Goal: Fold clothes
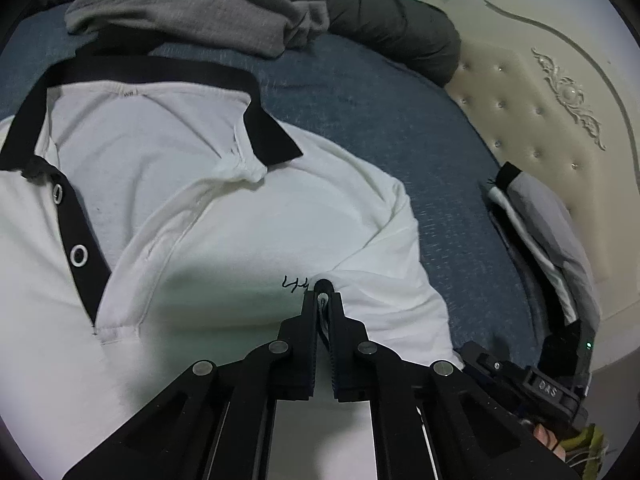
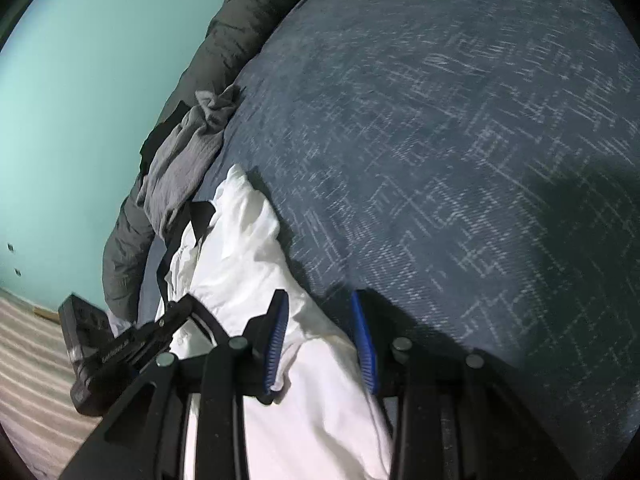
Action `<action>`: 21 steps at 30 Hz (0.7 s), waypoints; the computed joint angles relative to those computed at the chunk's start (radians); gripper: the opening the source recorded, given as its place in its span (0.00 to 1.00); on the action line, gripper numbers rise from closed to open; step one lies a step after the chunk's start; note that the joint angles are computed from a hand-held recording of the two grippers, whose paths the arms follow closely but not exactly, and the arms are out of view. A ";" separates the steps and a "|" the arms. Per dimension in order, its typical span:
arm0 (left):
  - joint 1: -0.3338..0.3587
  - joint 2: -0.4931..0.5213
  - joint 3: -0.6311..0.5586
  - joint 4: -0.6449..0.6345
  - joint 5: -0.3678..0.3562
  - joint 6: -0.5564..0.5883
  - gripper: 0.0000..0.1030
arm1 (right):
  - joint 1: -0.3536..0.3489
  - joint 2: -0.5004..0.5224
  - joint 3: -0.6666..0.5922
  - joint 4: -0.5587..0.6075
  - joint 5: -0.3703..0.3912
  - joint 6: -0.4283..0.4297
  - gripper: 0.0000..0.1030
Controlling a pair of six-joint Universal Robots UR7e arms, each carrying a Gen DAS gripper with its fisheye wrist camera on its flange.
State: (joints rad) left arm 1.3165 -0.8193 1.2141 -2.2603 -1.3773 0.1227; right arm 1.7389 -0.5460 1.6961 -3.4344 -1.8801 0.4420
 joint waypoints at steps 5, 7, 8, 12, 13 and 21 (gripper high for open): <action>0.012 -0.021 0.021 -0.004 0.012 -0.018 0.04 | 0.004 0.000 -0.011 0.029 -0.007 -0.014 0.41; 0.016 -0.023 0.029 -0.007 0.016 -0.028 0.04 | 0.005 0.002 -0.016 0.043 -0.006 -0.019 0.41; 0.017 -0.020 0.028 -0.005 0.015 -0.032 0.04 | 0.004 0.002 -0.017 0.046 -0.001 -0.020 0.41; 0.017 -0.017 0.026 0.008 0.019 -0.032 0.04 | 0.007 0.000 -0.022 0.072 -0.004 -0.032 0.41; 0.017 -0.015 0.019 0.019 0.016 -0.032 0.04 | 0.008 -0.002 -0.022 0.078 -0.005 -0.035 0.41; -0.025 -0.003 -0.021 0.022 0.094 0.002 0.43 | 0.008 -0.007 -0.029 0.124 -0.003 -0.078 0.42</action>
